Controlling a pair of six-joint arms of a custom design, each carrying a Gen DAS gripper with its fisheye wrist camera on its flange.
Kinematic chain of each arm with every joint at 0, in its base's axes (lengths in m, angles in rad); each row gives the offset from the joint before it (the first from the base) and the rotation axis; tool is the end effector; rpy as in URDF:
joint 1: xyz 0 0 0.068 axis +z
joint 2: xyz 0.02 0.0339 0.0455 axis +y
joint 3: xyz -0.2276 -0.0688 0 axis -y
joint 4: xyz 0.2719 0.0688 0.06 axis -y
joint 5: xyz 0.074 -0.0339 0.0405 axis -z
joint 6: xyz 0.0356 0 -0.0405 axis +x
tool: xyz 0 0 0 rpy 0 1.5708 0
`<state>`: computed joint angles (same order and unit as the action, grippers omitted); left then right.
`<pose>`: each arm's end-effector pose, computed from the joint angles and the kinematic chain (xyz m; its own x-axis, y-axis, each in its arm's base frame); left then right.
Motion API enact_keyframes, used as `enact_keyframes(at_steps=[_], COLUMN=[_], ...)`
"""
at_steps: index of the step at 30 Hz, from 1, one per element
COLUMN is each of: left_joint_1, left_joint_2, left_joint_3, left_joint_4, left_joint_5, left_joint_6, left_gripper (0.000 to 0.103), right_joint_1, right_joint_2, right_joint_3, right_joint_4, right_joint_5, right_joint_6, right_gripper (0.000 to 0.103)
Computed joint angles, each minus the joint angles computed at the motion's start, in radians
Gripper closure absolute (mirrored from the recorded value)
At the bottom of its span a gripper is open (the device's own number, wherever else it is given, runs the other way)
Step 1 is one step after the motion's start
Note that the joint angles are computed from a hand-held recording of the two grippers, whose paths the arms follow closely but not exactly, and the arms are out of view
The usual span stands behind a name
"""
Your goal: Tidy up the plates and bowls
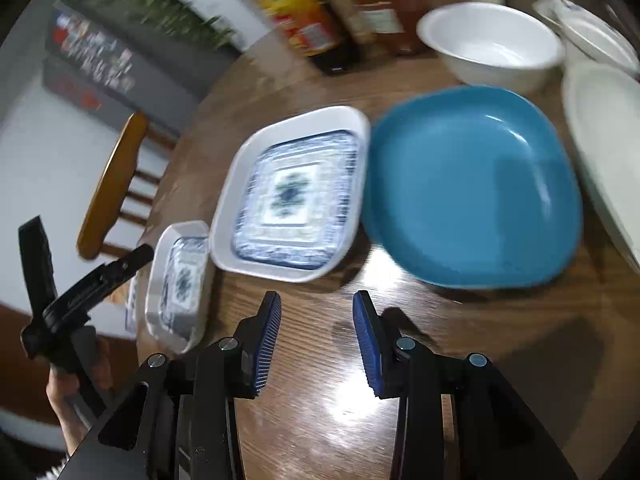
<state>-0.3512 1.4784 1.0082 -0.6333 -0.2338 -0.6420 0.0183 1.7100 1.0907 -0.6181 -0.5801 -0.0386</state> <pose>0.3010 -0.1015 0.1734 -0.8131 -0.3225 -0.4846 -0.3124 0.9442 -0.1041 0.3414 0.0258 0.1319 -0.9366 -0.0494 -0.3470 -0.2310 0.8317 0.5049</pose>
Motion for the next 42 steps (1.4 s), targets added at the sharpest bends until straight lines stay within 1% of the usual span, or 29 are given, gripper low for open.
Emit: enact_keyframes(at_steps=[1, 3, 4, 7, 9, 11, 13, 15, 17, 19, 21, 23, 26, 27, 28, 29, 31, 33, 36, 37, 38, 42], left_joint_1=[-0.003, -0.012, -0.014, -0.053, -0.071, -0.076, -0.081, -0.087, -0.083, -0.078, -0.067, -0.064, -0.048, -0.041, -0.03, -0.023, -0.014, -0.011, -0.006, -0.002, -0.004, -0.031], left_joint_2=[0.019, 0.073, 0.091, 0.176, 0.242, 0.283, 0.313, 0.344, 0.385, 0.445, 0.479, 0.515, 0.553, 0.552, 0.555, 0.537, 0.518, 0.514, 0.488, 0.466, 0.47, 0.385], left_joint_3=[0.015, 0.069, 0.085, 0.165, 0.233, 0.274, 0.307, 0.337, 0.381, 0.446, 0.48, 0.515, 0.542, 0.535, 0.527, 0.497, 0.464, 0.457, 0.414, 0.387, 0.389, 0.316], left_joint_4=[0.001, 0.007, 0.005, -0.01, -0.031, -0.042, -0.029, -0.024, -0.026, -0.051, -0.049, -0.063, -0.09, -0.094, -0.094, -0.062, -0.035, -0.03, 0.006, 0.027, 0.042, 0.074], left_joint_5=[0.01, 0.042, 0.043, 0.002, -0.032, -0.057, -0.066, -0.098, -0.109, -0.123, -0.096, -0.093, -0.066, -0.043, -0.006, 0.018, 0.054, 0.047, 0.048, 0.061, 0.058, -0.003], left_joint_6=[0.01, 0.043, 0.058, 0.094, 0.132, 0.157, 0.189, 0.22, 0.255, 0.274, 0.299, 0.308, 0.3, 0.294, 0.29, 0.287, 0.286, 0.28, 0.263, 0.256, 0.255, 0.271], left_gripper=[0.012, 0.011, 0.011, 0.011, 0.011, 0.011, 0.011, 0.011, 0.014, 0.023, 0.029, 0.035, 0.056, 0.071, 0.08, 0.084, 0.093, 0.093, 0.094, 0.094, 0.094, 0.094], right_joint_1=[0.001, -0.005, 0.004, 0.025, 0.019, 0.032, 0.035, 0.044, 0.052, 0.064, 0.08, 0.088, 0.098, 0.102, 0.105, 0.109, 0.116, 0.127, 0.113, 0.106, 0.104, 0.105], right_joint_2=[0.002, 0.005, 0.005, 0.01, 0.005, -0.001, 0.001, 0.013, 0.027, 0.037, 0.046, 0.049, 0.054, 0.054, 0.057, 0.058, 0.059, 0.06, 0.068, 0.067, 0.06, 0.019], right_joint_3=[-0.001, -0.01, -0.014, -0.018, -0.029, -0.038, -0.036, -0.029, -0.02, -0.017, -0.012, -0.011, -0.008, -0.009, -0.003, -0.003, -0.003, -0.002, -0.001, -0.005, -0.012, -0.037], right_joint_4=[0.0, 0.009, 0.019, 0.047, 0.063, 0.098, 0.118, 0.138, 0.154, 0.172, 0.188, 0.192, 0.203, 0.209, 0.209, 0.214, 0.223, 0.229, 0.232, 0.234, 0.237, 0.247], right_joint_5=[-0.001, -0.007, -0.002, 0.017, 0.027, 0.056, 0.073, 0.092, 0.101, 0.119, 0.141, 0.157, 0.171, 0.178, 0.181, 0.187, 0.196, 0.227, 0.211, 0.199, 0.196, 0.194], right_joint_6=[0.009, 0.008, 0.023, 0.059, 0.061, 0.094, 0.11, 0.135, 0.156, 0.169, 0.181, 0.19, 0.195, 0.195, 0.194, 0.191, 0.187, 0.18, 0.178, 0.175, 0.173, 0.165], right_gripper=[0.065, 0.065, 0.065, 0.065, 0.065, 0.065, 0.065, 0.065, 0.065, 0.065, 0.065, 0.065, 0.065, 0.065, 0.065, 0.065, 0.066, 0.072, 0.089, 0.091, 0.091, 0.091])
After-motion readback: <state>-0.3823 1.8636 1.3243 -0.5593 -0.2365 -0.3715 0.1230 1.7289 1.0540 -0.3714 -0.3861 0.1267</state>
